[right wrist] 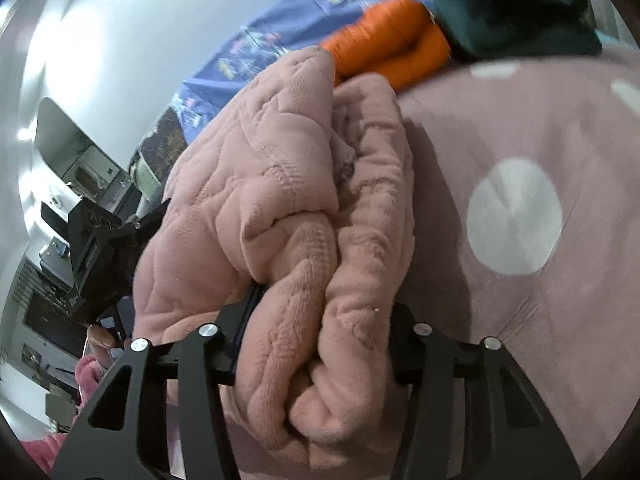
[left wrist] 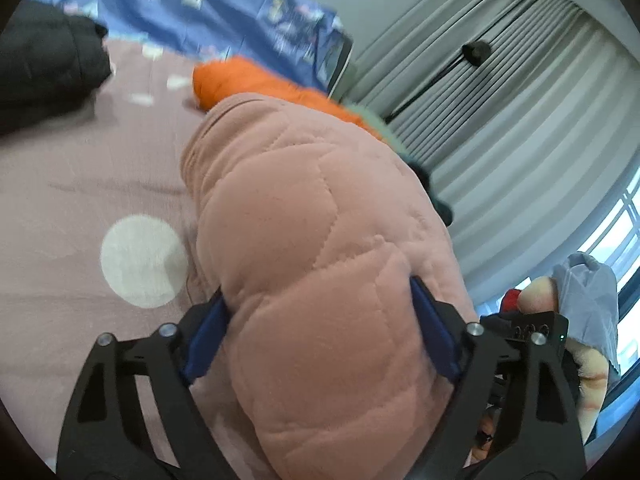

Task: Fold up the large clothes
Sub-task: 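Lift the jacket bundle with both tools and place it beside the orange jacket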

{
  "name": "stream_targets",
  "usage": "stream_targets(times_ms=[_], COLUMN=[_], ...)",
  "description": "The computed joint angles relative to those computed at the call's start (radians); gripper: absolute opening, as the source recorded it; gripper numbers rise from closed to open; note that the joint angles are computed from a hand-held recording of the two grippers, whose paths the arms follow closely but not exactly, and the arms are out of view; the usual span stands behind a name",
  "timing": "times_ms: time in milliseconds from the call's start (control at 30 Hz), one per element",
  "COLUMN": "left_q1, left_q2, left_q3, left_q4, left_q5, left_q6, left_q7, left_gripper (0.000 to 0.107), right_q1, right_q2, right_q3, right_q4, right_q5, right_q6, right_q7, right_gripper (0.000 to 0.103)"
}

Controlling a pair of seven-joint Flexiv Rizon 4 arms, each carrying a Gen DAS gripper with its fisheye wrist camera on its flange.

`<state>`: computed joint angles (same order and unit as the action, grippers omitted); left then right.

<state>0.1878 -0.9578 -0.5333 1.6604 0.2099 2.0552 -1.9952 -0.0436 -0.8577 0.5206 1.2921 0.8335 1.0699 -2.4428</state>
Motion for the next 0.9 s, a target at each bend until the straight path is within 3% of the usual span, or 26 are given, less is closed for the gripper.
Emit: stream_targets(times_ms=[100, 233, 500, 700, 900], left_q1=[-0.027, -0.046, -0.068, -0.003, 0.109], left_q2=[0.066, 0.149, 0.301, 0.341, 0.295], left_q3=[0.047, 0.102, 0.225, 0.226, 0.134], left_q4=[0.062, 0.106, 0.113, 0.011, -0.157], left_q5=[-0.017, -0.017, -0.040, -0.022, -0.026], left_q6=[0.091, 0.155, 0.132, 0.042, -0.166], left_q7=[-0.026, -0.082, -0.097, -0.071, 0.052], left_gripper=[0.084, 0.084, 0.084, 0.084, 0.084], right_q1=[-0.060, -0.087, 0.002, 0.119, 0.292], right_q2=[0.040, 0.091, 0.075, -0.018, -0.250], right_q3=[0.070, 0.098, 0.022, -0.026, -0.105], right_q4=[0.032, 0.037, -0.132, -0.391, -0.825], right_q5=[0.060, 0.132, 0.161, 0.122, -0.006], right_q6=[-0.001, -0.045, -0.152, -0.246, -0.362], right_q7=[-0.131, -0.274, -0.325, -0.254, -0.016], right_gripper=[0.050, 0.047, 0.045, 0.045, 0.045])
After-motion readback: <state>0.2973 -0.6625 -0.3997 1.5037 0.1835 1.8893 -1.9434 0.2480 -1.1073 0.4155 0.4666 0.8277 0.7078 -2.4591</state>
